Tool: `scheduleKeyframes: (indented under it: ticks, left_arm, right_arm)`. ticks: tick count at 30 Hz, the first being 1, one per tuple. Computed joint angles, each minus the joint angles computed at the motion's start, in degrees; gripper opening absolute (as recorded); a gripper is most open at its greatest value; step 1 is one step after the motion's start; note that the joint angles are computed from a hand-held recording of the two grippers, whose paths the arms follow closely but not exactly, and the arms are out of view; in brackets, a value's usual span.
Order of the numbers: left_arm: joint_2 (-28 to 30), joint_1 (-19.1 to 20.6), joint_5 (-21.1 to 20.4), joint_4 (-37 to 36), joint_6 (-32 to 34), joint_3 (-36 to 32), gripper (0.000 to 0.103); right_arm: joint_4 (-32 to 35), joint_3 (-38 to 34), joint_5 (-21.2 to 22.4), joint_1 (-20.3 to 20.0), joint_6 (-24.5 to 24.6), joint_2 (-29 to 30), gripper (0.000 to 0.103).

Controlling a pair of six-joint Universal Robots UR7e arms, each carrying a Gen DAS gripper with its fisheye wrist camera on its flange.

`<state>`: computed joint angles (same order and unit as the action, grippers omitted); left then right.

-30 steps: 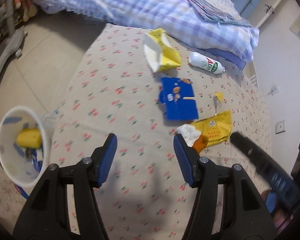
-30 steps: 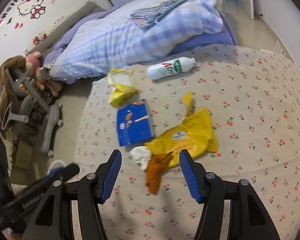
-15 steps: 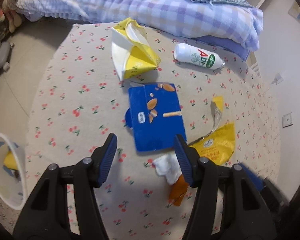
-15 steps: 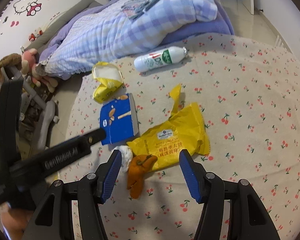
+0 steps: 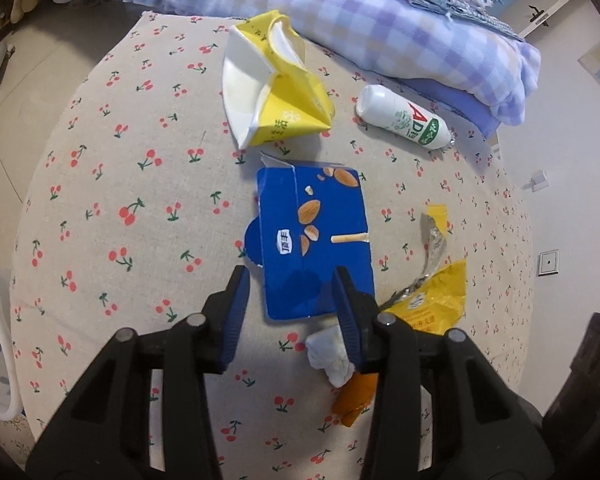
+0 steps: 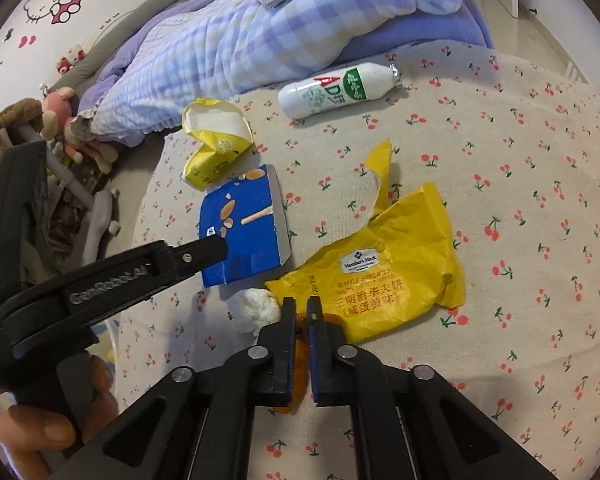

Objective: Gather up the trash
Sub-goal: 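Move both tools back over the blue snack box and yellow bag, then grasp the blue snack box with the left tool while the right tool grasps the orange scrap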

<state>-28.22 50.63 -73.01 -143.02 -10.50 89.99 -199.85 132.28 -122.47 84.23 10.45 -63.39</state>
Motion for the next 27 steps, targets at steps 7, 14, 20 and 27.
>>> scheduleKeyframes:
  ticks: [7,14,20,27]
  left_arm:
    - [1.2,0.1,0.3,-0.1,-0.2,-0.6,0.038]
    - [1.1,0.5,0.3,-1.7,-0.4,-0.3,0.023]
    - [0.3,-1.1,3.3,-5.4,2.1,2.3,0.008]
    - [-1.3,-3.7,8.4,-11.3,6.1,6.3,0.005]
  right_arm:
    - [-1.9,1.5,-1.0,1.5,-1.0,-2.1,0.004]
    - [-3.8,2.2,-0.8,2.2,-2.7,-3.3,0.004]
    - [-3.4,1.8,-1.0,2.5,-3.4,-2.9,0.004]
    - [-5.0,2.3,-1.6,2.8,-4.4,-3.2,0.004]
